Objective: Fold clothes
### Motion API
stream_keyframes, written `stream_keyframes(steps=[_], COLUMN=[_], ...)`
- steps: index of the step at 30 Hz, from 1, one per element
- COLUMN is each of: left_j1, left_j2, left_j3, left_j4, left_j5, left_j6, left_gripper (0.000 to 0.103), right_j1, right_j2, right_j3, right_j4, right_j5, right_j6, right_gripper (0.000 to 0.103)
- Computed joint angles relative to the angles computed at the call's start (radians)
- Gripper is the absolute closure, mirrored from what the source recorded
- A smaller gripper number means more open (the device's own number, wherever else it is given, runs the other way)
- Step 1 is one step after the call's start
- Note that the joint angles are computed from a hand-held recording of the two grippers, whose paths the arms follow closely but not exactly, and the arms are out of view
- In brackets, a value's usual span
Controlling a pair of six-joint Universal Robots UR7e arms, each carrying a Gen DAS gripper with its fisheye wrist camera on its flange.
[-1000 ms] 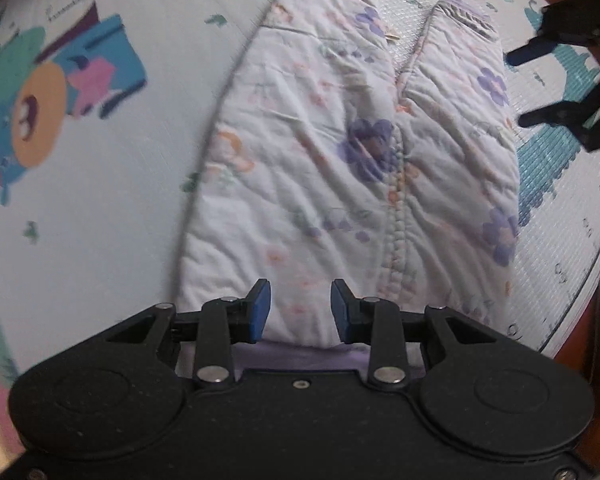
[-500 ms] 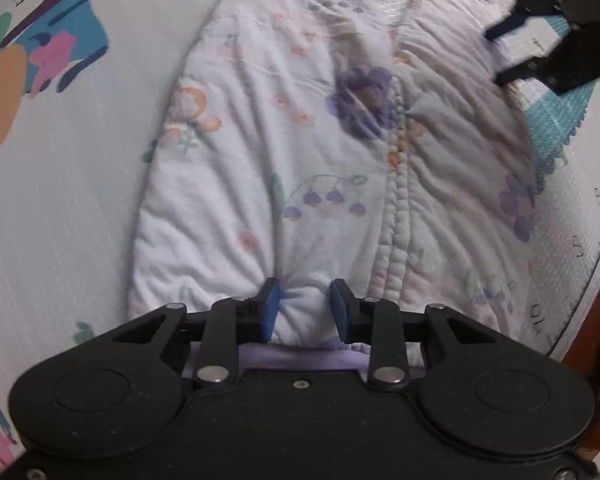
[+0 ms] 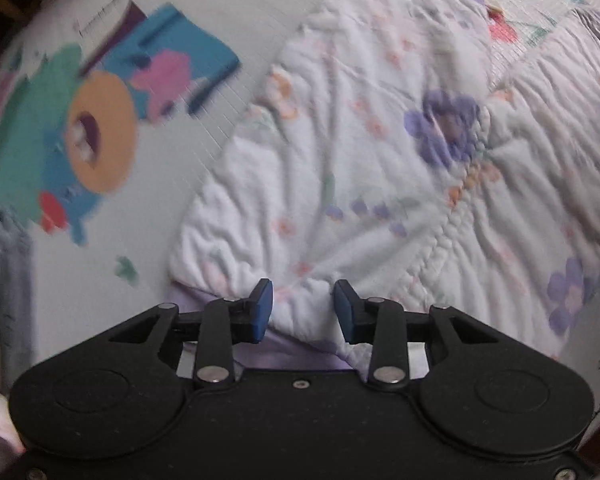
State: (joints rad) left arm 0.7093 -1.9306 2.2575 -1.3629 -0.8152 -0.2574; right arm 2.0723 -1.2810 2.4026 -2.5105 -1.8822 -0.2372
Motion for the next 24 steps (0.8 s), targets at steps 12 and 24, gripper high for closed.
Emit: stream_keyframes(steps=[12,24], left_j1=[-0.080,-0.056], left_j2=[0.085,0.042], left_j3=[0.200,0.244], left_j4=[-0.637,-0.658], left_j5=[-0.117,-0.125], left_j6=[0.092,0.062], left_gripper=[0.076,0.077], right_j1=[-0.054,-0.066], right_j2=[-0.045,-0.116], right_j3=[0.071,0.156], right_j4=[-0.168,-0.299], right_j5=[-0.076,-0.060], right_j6=[-0.015,-0.026], right_gripper=[0.043,0.043])
